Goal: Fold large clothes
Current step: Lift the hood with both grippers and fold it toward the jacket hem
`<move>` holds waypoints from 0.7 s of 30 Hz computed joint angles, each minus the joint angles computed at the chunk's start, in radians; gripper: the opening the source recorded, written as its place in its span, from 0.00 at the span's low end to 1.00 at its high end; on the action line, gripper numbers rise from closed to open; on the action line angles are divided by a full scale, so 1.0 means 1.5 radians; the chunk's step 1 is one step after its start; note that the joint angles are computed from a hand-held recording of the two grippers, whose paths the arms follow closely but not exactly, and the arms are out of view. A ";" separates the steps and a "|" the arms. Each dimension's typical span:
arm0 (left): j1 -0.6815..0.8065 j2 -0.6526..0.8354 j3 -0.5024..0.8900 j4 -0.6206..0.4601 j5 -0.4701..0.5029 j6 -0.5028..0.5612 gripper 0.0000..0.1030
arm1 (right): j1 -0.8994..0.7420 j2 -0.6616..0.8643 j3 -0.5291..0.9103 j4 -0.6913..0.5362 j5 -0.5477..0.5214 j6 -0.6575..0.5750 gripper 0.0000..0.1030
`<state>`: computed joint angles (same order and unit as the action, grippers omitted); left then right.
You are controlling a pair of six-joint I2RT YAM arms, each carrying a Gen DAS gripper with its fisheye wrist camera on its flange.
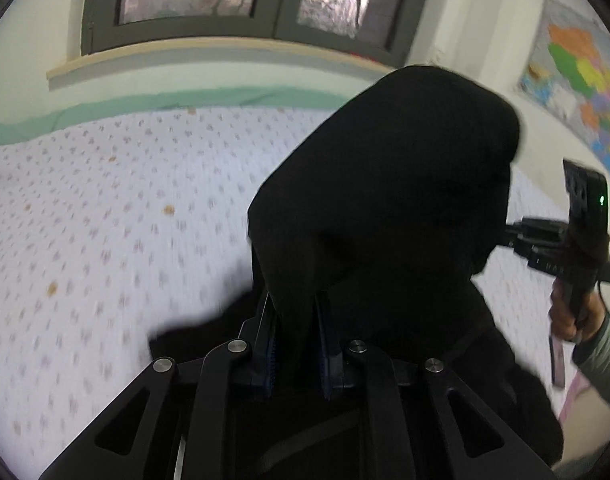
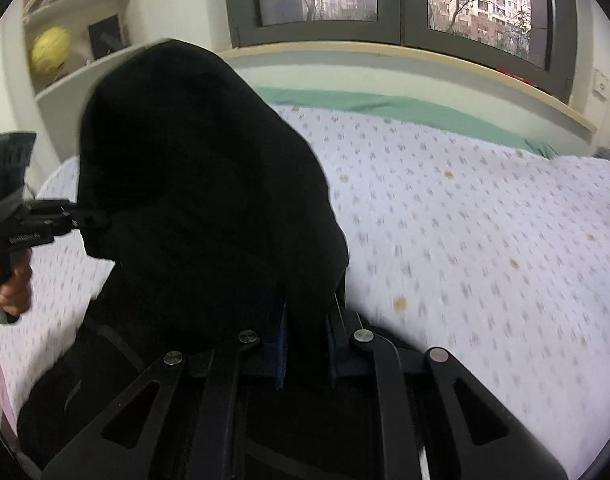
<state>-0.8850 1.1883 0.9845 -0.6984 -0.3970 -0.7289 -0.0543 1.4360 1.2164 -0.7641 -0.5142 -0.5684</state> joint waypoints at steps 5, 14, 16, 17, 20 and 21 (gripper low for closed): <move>-0.182 0.005 -0.091 -0.110 -0.038 -0.284 0.26 | -0.069 -0.103 -0.162 -0.036 0.055 -0.057 0.18; -0.400 -0.110 -0.090 -0.291 -0.147 -0.630 0.26 | -0.275 -0.051 -0.045 -0.303 -0.067 -0.165 0.37; -0.355 -0.136 -0.034 -0.282 -0.188 -0.535 0.27 | -0.245 -0.057 0.024 -0.343 -0.140 -0.123 0.51; -0.324 -0.146 -0.021 -0.257 -0.191 -0.482 0.30 | -0.217 -0.056 0.057 -0.344 -0.159 -0.085 0.51; -0.179 -0.146 0.021 -0.103 -0.117 -0.278 0.50 | -0.118 -0.004 0.144 -0.323 -0.190 0.031 0.57; -0.132 -0.131 0.025 -0.057 -0.065 -0.238 0.54 | -0.088 0.004 0.149 -0.306 -0.178 0.069 0.62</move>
